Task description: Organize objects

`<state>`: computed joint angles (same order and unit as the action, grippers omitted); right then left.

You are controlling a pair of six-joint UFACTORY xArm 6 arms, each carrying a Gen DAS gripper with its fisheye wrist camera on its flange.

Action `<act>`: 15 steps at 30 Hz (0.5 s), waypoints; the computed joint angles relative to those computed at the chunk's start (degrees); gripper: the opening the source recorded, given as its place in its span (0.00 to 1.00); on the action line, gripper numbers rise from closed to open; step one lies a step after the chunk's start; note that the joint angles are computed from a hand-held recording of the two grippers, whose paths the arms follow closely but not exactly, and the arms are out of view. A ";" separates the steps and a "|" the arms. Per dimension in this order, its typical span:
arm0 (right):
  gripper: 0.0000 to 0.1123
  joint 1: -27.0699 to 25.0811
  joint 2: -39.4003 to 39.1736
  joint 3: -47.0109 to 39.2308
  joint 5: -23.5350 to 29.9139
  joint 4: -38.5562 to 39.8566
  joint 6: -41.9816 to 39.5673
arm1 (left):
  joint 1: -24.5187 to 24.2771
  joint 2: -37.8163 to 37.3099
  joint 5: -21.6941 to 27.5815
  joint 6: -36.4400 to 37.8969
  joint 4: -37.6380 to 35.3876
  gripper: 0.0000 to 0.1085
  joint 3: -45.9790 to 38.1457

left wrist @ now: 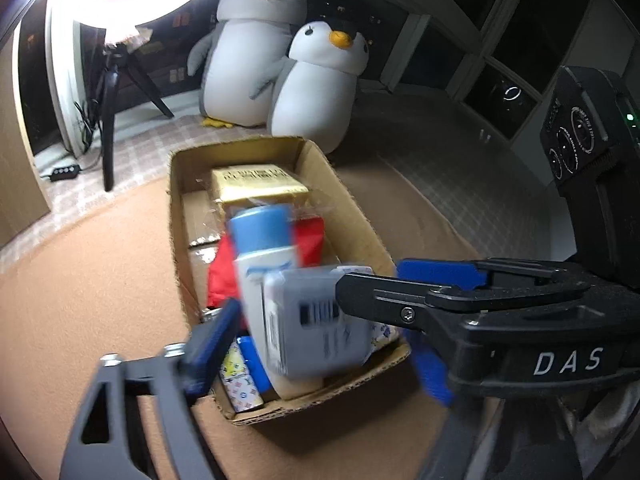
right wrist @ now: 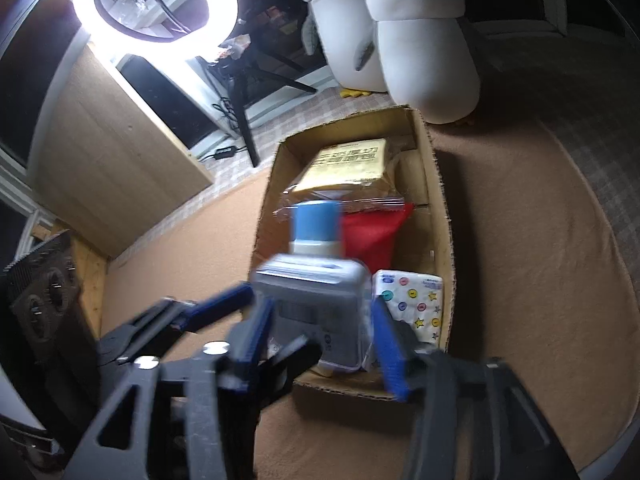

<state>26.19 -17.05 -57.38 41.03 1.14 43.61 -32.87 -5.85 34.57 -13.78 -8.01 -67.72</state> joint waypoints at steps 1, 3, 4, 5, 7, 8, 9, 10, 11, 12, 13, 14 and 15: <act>0.57 0.17 -0.01 -0.30 0.87 -2.03 1.65 | 0.00 -0.19 0.05 -0.21 0.19 0.81 0.10; 0.57 0.33 -0.38 -0.26 1.13 -3.65 2.53 | 0.05 -0.33 0.42 -0.88 0.94 0.81 0.10; 0.57 0.35 -0.57 -0.13 0.98 -3.75 2.71 | 0.12 -0.49 0.52 -1.33 1.36 0.81 0.26; 0.57 0.41 -0.75 -0.04 0.99 -4.13 3.18 | 0.21 -0.63 0.56 -1.50 1.32 0.81 0.39; 0.57 0.53 -1.00 -0.06 1.11 -4.85 3.71 | 0.39 -1.16 0.52 -2.09 1.47 0.81 0.96; 0.57 0.62 -0.99 -0.15 1.18 -4.92 3.78 | 0.39 -1.33 0.52 -2.38 1.74 0.81 1.14; 0.57 0.70 -1.05 -0.17 1.23 -4.97 3.90 | 0.39 -1.60 0.55 -2.61 1.94 0.81 1.39; 0.57 0.81 -1.09 -0.17 1.30 -5.12 4.12 | 0.50 -2.12 0.56 -2.82 2.08 0.81 1.85; 0.57 0.94 -1.09 -0.22 1.43 -5.35 4.37 | 0.62 -2.69 0.62 -3.24 2.48 0.81 2.32; 0.57 1.23 -1.08 -0.35 1.82 -5.88 4.77 | 0.74 -3.30 0.63 -3.66 2.86 0.81 2.83; 0.57 1.46 -1.00 -0.49 2.04 -6.23 5.01 | 0.79 -4.03 0.68 -4.08 3.20 0.81 3.39; 0.57 1.74 -0.89 -0.60 2.18 -6.52 5.14 | 0.91 -4.58 0.95 -4.22 3.39 0.81 3.76; 0.57 2.11 -0.97 -0.51 1.98 -6.63 5.34 | 1.08 -5.43 1.10 -4.77 4.03 0.81 4.46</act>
<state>28.30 -18.03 -57.89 43.01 -5.49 48.95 -31.79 -11.28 35.68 -18.55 -3.98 -63.26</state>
